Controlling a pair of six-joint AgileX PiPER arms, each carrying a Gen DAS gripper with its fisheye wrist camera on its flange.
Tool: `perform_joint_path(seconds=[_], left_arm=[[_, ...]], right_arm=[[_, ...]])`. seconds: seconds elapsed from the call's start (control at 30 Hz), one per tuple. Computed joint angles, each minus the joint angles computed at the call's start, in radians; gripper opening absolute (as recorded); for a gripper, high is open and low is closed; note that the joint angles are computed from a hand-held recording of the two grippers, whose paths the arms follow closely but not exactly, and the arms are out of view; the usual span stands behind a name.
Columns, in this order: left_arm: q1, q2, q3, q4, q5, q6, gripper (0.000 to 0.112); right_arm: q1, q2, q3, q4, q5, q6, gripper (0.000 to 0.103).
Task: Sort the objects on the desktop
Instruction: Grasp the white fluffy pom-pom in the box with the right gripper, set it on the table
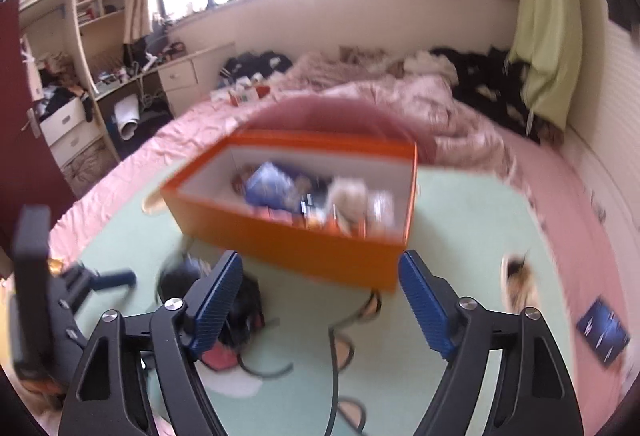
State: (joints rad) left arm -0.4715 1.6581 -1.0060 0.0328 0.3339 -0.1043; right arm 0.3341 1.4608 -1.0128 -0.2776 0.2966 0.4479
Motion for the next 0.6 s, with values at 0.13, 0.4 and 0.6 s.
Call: perform_joint_path(seconds=[0.13,0.4,0.6], left_arm=[[0.002,0.0,0.0,-0.004,0.001,0.005,0.103],[-0.005,0.002,-0.004,0.014,0.001,-0.017,0.103],[-0.004,-0.003,-0.005,0.014,0.005,-0.013,0.103]], right_arm=[[-0.114,0.232,-0.383,0.376,0.291,-0.37,0.075],[-0.106,0.582,-0.78,0.276,0.558,-0.251,0.042],[-0.043,0.6,-0.784,0.108,0.594,-0.192,0.038]])
